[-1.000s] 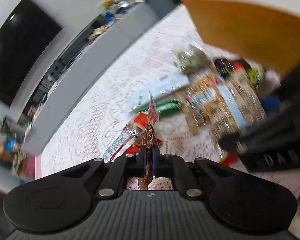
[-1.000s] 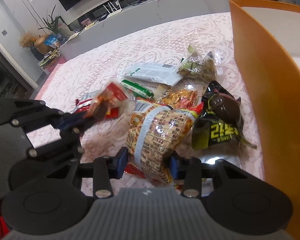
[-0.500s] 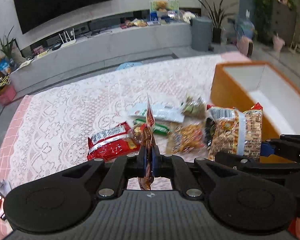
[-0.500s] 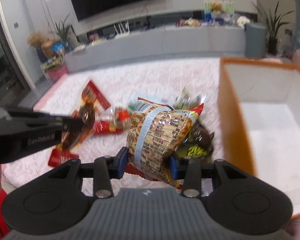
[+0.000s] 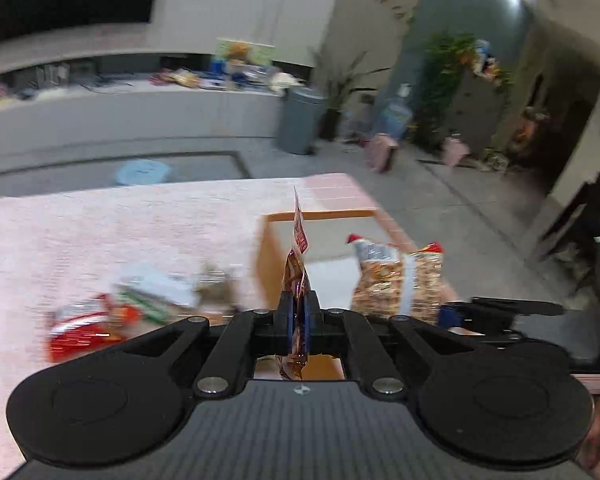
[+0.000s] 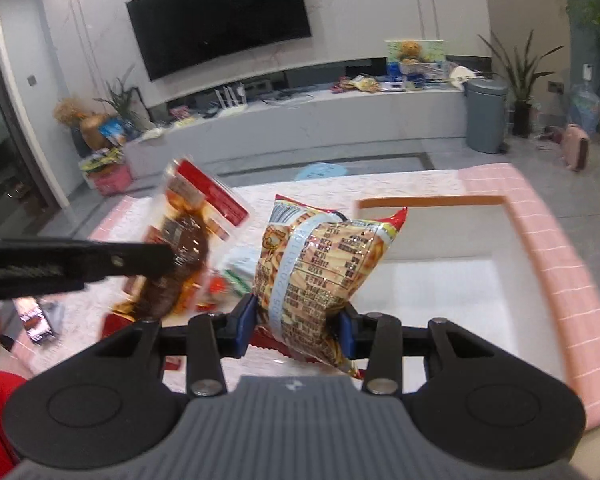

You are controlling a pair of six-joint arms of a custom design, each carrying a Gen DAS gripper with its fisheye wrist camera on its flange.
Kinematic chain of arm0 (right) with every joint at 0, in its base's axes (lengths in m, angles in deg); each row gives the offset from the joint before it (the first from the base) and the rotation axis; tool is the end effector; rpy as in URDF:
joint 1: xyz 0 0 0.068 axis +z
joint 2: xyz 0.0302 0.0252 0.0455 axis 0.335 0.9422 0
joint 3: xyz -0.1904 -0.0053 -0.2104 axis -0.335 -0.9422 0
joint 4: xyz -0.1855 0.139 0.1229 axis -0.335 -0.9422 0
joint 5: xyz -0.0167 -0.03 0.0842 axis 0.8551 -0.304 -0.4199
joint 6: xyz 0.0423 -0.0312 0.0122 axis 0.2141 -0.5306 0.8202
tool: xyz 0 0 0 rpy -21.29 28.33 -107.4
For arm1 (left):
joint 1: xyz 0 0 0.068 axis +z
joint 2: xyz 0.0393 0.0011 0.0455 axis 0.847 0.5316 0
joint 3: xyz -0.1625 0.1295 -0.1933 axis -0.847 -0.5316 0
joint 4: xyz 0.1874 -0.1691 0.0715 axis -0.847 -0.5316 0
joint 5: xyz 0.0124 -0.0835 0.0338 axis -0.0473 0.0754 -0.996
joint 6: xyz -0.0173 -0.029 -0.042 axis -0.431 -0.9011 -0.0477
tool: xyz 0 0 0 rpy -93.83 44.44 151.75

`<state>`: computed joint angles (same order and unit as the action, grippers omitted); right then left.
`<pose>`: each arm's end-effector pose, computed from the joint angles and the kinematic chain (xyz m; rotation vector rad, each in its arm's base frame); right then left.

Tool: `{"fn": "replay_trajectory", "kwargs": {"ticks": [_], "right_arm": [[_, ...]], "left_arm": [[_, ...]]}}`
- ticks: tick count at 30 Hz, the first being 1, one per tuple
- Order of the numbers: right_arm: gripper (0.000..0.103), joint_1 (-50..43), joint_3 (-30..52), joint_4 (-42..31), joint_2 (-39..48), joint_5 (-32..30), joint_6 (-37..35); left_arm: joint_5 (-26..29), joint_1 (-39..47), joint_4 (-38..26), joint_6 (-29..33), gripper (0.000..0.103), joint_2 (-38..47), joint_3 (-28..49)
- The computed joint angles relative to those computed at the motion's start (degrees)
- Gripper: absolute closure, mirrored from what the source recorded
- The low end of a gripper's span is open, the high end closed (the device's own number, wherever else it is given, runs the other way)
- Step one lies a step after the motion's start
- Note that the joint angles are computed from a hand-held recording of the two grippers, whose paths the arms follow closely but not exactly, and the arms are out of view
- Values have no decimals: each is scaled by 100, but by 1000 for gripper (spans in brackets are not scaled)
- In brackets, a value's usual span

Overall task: Organize snacks
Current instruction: 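Carry the peanut bag with the right tool while the left carries the meat pack over the box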

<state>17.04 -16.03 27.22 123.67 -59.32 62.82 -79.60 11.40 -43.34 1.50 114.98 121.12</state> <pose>0.2625 0.0084 0.3513 -0.4948 2.2328 0.5597 0.1753 -0.1653 0.3980 -0.0599 2.2691 -0.3615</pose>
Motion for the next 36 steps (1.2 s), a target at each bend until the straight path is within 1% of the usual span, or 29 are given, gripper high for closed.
{"fn": "replay_trajectory", "kwargs": {"ticks": [2,5,7,10,13,17,19,21,24,31,36], "right_arm": [[63,-308,429,-411,311,15,-483],[62,-634,782,-642,721,313,-1088],[62,-830,993,-744,1036,433,-1308],[62,-1035,1436,-1002,1643,451,-1427],[62,-1082,1790,-1140,2174,563,-1548],[62,-929,1901,-1134,2565,904,-1684],[63,-891,2032,-1209,2779,976,-1790],[63,-872,1971,-1214,2868,1055,-1880],[62,-777,2072,-1302,3079,1191,-1979],[62,-539,2546,-1566,3701,1504,-2113],[62,-490,2726,-1624,3946,1597,-2132]], "left_arm": [[577,195,387,38,98,193,43],[956,341,646,137,98,697,286],[1379,464,819,159,98,1053,423],[2090,709,939,104,98,1581,662],[2427,872,878,139,98,2142,952],[2487,882,492,223,98,2820,1413],[2547,944,240,235,98,3139,1663],[2563,991,104,243,99,3396,1807],[2415,859,-105,237,99,3654,2028],[2423,828,-546,305,99,4274,2719],[2384,785,-546,288,99,4429,2746]]}}
